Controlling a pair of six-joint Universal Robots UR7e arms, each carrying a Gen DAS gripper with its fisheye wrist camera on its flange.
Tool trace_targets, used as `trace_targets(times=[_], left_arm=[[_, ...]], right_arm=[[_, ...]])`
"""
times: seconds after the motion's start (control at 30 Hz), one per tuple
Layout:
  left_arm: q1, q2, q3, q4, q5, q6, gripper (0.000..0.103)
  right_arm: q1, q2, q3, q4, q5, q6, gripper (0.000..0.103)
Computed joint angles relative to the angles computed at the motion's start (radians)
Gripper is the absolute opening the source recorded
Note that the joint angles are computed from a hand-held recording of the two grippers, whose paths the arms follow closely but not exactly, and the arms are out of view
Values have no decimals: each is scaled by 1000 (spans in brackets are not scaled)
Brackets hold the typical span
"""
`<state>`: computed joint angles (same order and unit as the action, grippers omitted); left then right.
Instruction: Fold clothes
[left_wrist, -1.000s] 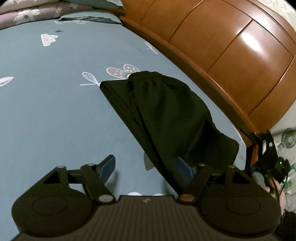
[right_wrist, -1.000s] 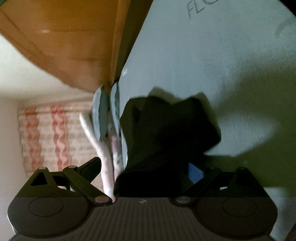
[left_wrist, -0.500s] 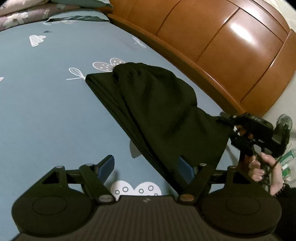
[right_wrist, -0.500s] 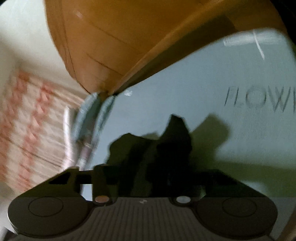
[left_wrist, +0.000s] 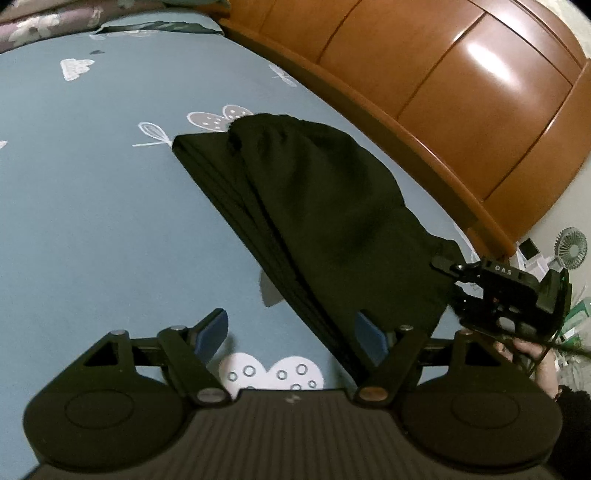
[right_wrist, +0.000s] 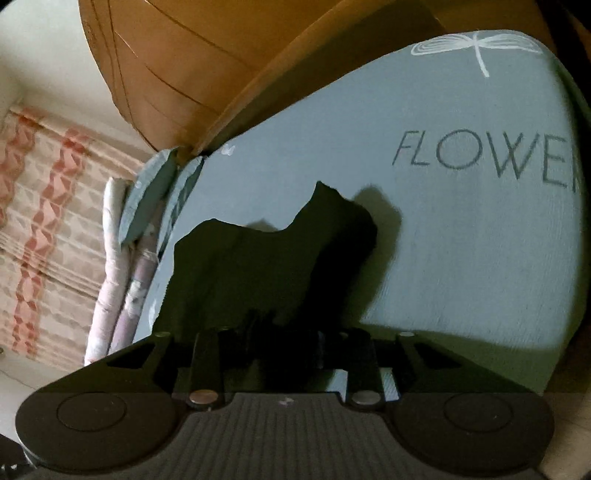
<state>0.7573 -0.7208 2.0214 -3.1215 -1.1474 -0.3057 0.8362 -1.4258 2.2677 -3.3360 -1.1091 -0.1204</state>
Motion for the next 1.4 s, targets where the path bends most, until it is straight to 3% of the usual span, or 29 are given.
trace_targets(times=[0.1,0.23,0.3,0.43,0.5,0.57,0.6,0.67,0.77,0.83,0.9,1.0,1.03,1.1,1.17,1.23,1.33,1.4], left_arm=[[-4,7,-10,-6,-5,26,76],[5,39,-96,-6,21,133,76],[16,84,-178,-23,21,209,76],[26,202,-351,29,6,346,74],[15,261,-395,30,62,412,72],[30,282,-410,71,85,367,71],[37,291,-418,98,97,335,75],[55,286,-393,63,64,344,76],[34,273,-415,139,91,383,73],[21,270,-447,177,89,396,73],[21,283,-491,160,42,409,73],[20,349,-601,156,6,428,71],[16,380,-641,165,35,439,67],[9,445,-725,188,102,461,23],[14,488,-778,240,169,458,24],[29,517,-809,284,185,455,26],[43,543,-808,210,176,536,28],[50,542,-813,214,162,517,28]], right_arm=[[44,-29,23,-18,-88,-46,34],[133,-75,83,-118,-267,-254,36],[156,-91,112,-163,-295,-349,46],[188,-86,143,-206,-314,-442,50],[196,-79,152,-221,-329,-460,50],[197,-83,156,-212,-333,-465,51],[188,-95,165,-208,-325,-470,51],[177,-109,170,-198,-321,-474,55],[157,-129,181,-191,-316,-479,56],[151,-132,190,-203,-307,-476,59],[149,-129,196,-210,-292,-470,60],[147,-124,205,-219,-264,-461,60],[145,-122,209,-225,-254,-458,60],[137,-130,220,-222,-234,-453,60],[126,-144,232,-212,-215,-450,61],[112,-155,240,-201,-200,-449,63],[98,-161,245,-188,-193,-441,63],[94,-164,241,-173,-189,-432,63]])
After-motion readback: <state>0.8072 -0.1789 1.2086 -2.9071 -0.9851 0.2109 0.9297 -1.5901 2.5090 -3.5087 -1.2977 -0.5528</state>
